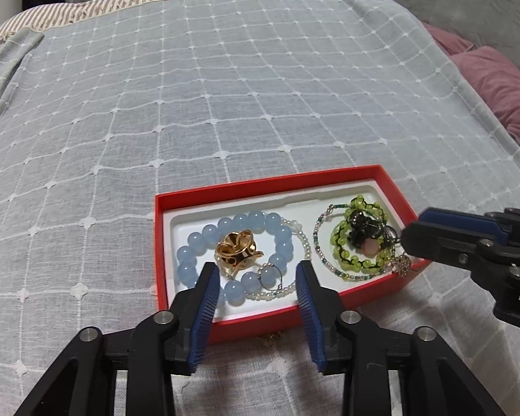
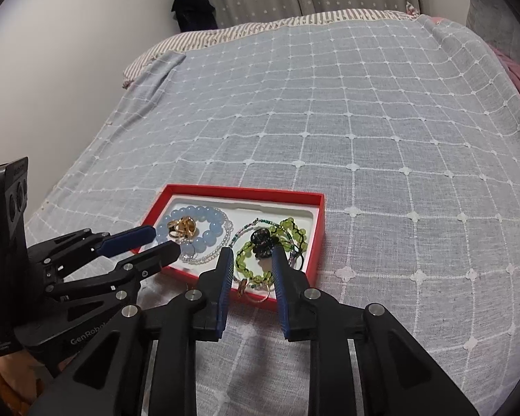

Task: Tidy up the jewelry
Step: 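Open both grippers to drop the silver ring and earring into the box, then move both open grippers back toward the gold stud earrings beside the box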

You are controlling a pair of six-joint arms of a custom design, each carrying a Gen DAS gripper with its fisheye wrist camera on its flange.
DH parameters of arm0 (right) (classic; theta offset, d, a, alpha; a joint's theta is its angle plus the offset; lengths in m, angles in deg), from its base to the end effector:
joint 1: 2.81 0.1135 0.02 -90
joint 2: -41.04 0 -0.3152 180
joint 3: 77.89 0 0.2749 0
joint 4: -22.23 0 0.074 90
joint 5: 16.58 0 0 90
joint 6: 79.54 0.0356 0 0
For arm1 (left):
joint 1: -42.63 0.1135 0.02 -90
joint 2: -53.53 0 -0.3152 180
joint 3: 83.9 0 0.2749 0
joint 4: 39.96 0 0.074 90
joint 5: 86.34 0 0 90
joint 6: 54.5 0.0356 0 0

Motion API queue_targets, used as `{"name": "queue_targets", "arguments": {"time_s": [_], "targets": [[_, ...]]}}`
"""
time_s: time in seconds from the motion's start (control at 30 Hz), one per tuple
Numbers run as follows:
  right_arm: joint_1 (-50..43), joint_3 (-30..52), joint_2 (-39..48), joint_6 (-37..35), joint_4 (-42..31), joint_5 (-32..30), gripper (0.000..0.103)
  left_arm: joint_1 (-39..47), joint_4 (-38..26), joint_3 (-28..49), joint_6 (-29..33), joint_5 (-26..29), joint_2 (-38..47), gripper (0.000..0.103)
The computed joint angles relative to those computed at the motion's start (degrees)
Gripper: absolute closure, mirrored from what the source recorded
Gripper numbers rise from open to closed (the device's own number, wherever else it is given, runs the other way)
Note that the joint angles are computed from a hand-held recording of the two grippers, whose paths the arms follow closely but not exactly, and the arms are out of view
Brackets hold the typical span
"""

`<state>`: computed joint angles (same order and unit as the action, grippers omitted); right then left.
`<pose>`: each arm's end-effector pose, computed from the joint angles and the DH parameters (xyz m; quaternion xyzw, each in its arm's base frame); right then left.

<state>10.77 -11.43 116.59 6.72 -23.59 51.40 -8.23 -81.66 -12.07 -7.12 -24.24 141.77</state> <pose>0.2635 0.0774 0.2877 -0.1978 0.9166 0.2068 0.2792 0.2211 -0.2452 0.2613 0.0010 0.9355 -0.0353 0.3515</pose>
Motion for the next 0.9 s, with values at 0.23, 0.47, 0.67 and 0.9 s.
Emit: {"name": "queue_targets", "arguments": {"time_s": [0.23, 0.47, 0.67, 0.9], "targets": [[0.58, 0.22, -2.48, -4.16, -7.07, 3.68, 0.078, -1.43, -1.92, -0.44, -1.36, -1.15, -1.31, 0.055], [2.85, -0.89, -1.05, -3.93, -6.83, 7.07, 0.081, -3.02, -5.27, 0.19, -3.41, -2.61, -0.66, 0.044], [3.87, -0.45, 0.91, -2.6, -5.28, 7.44, 0.089, -3.28, -7.08, 0.68, -3.57, -2.95, -0.02, 0.035], [3.52, 0.29, 0.46, -2.02, -5.02, 6.93, 0.092, -3.22, -8.51, 0.7, -3.68, -2.62, 0.14, 0.032]]}}
